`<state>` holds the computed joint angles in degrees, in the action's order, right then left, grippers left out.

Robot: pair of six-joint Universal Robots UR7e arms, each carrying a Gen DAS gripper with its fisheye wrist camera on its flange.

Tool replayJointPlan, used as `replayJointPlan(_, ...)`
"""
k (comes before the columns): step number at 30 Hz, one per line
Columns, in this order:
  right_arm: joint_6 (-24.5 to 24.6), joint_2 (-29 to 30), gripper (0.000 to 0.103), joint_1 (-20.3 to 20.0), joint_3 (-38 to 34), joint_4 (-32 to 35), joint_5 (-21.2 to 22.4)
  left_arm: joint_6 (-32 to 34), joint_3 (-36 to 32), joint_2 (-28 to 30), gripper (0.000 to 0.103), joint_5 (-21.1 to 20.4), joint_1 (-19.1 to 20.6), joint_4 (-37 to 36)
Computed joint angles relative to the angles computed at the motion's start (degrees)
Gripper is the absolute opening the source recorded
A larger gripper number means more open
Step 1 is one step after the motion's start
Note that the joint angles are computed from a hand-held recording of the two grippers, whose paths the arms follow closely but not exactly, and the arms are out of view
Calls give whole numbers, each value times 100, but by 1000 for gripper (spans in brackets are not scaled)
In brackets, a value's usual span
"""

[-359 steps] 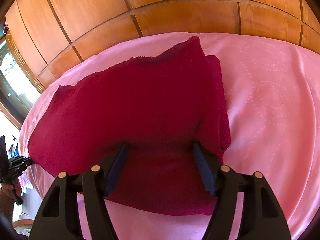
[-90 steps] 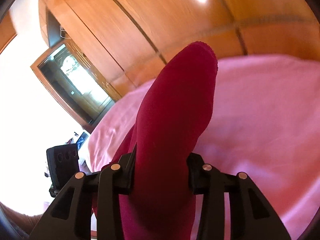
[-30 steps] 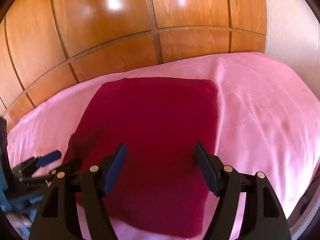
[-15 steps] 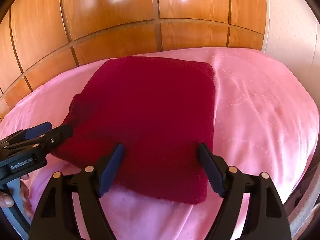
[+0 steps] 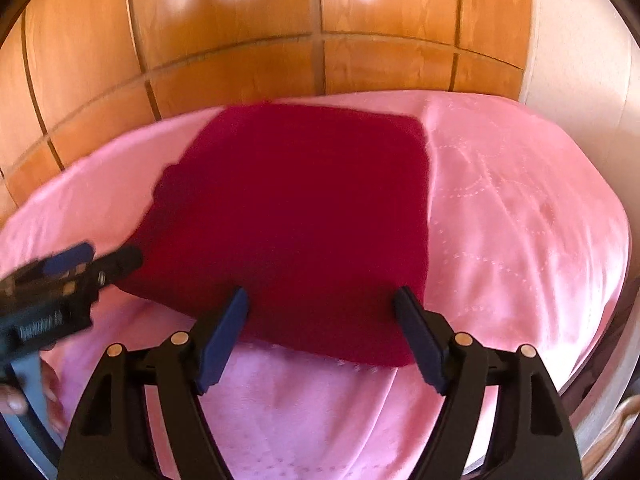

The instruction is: Fold small clothes

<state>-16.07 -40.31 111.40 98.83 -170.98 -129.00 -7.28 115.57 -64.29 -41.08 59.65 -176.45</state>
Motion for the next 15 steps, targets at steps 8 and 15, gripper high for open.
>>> replayJointPlan(8,206,66,101,404,85,-1117,-839,-312,522,-328,99,790,-399,-473)
replayJointPlan(15,225,53,101,614,202,-1489,-1271,-76,790,-332,99,1472,-765,-928)
